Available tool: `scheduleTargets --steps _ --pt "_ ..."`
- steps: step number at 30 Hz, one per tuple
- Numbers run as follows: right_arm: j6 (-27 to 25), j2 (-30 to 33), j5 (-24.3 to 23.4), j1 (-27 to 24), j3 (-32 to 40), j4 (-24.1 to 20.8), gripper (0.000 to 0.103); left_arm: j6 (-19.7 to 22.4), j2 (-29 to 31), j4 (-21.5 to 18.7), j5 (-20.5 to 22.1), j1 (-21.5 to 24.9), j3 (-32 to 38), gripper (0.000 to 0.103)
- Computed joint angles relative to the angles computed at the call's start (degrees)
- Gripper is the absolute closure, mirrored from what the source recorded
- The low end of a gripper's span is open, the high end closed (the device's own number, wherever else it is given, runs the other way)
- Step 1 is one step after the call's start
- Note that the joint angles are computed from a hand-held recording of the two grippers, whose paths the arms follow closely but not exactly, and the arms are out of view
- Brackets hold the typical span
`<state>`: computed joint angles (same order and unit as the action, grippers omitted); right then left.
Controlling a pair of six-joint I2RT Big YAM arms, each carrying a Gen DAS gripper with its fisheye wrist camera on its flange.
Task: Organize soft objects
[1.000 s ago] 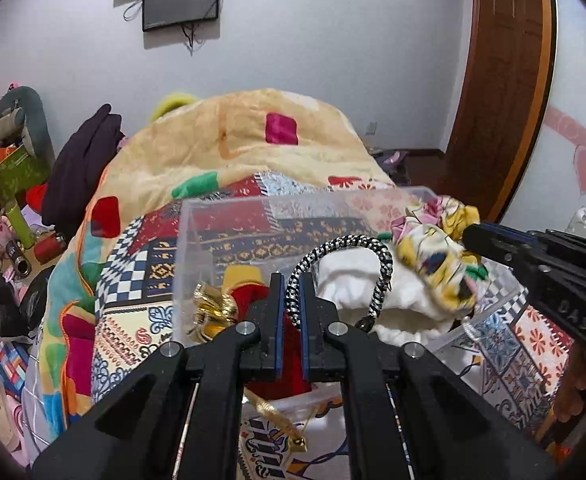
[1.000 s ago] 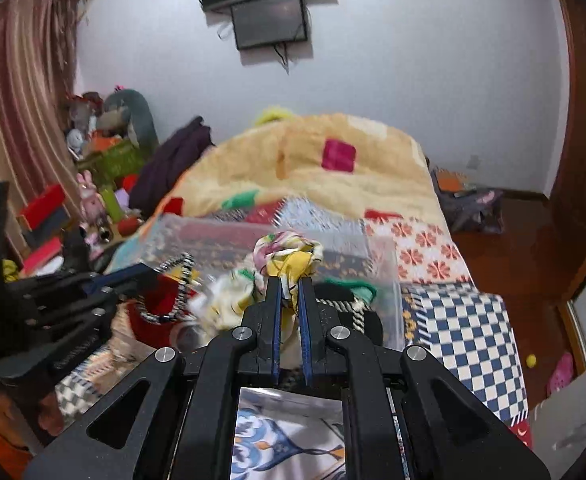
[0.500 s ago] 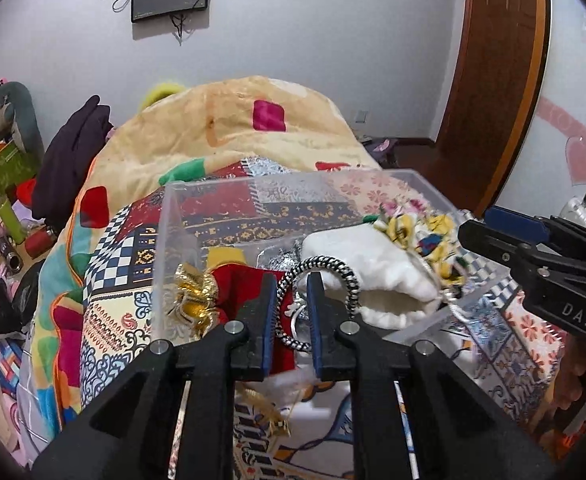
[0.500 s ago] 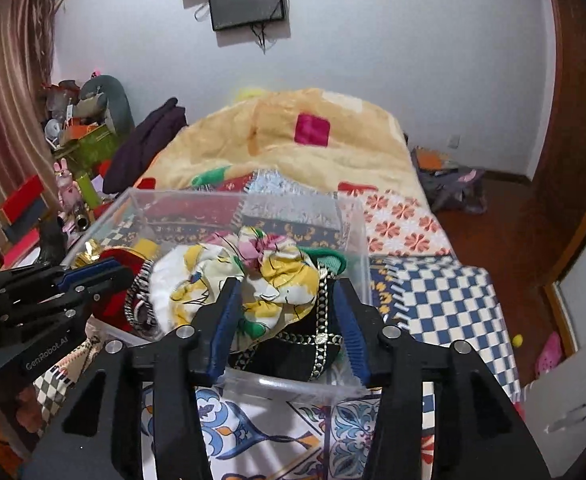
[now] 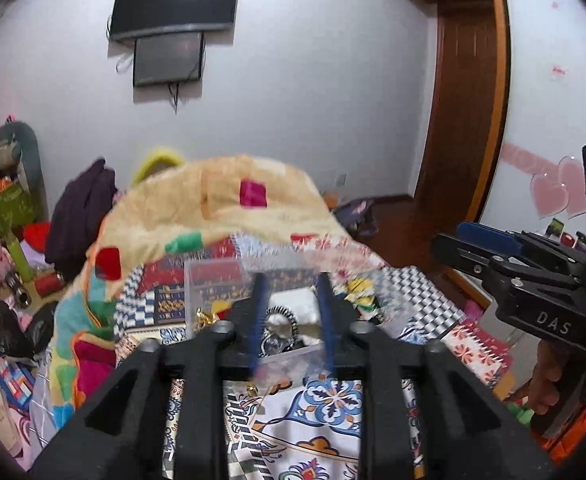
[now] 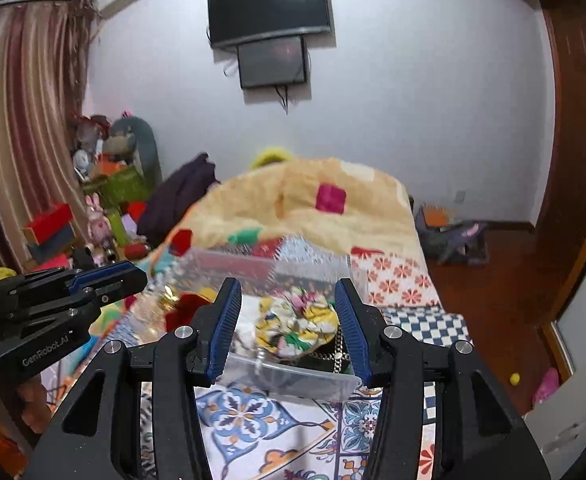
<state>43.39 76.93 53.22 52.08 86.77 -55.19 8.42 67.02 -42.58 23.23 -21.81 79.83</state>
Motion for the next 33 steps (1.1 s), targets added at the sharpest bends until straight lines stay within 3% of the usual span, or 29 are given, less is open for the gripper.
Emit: scheduleTargets --steps 1,4,10,13,19,33 --pt "-0.35 -0.11 0.97 0.62 0.34 0.09 0.055 -0.45 -1.37 0.93 -0.06 0.11 -0.73 0.057" --pt "-1.12 -0.43 4.93 2.7 1.37 0.05 0.042 -1.13 -3.74 2.55 -0.33 0.4 -1.93 0.044" --pt "-1.94 -0.95 9.51 5.15 2.02 0.8 0.021 -2.38 -7.49 5.61 -0.61 1.71 -3.75 0.027" --pt "-2.52 -1.14 10.9 5.93 1.76 1.62 0.017 -3.51 -8.81 6.6 0.1 2.69 -4.41 0.014" --pt "-3.5 -0.47 15.36 7.71 1.78 2.23 0.001 -4.41 -9.89 8.8 -0.74 3.11 -5.43 0.007" --pt "-4.12 0.0 16.92 8.69 1.72 3.1 0.0 -4.32 -10.33 8.97 0.24 3.72 -6.53 0.004"
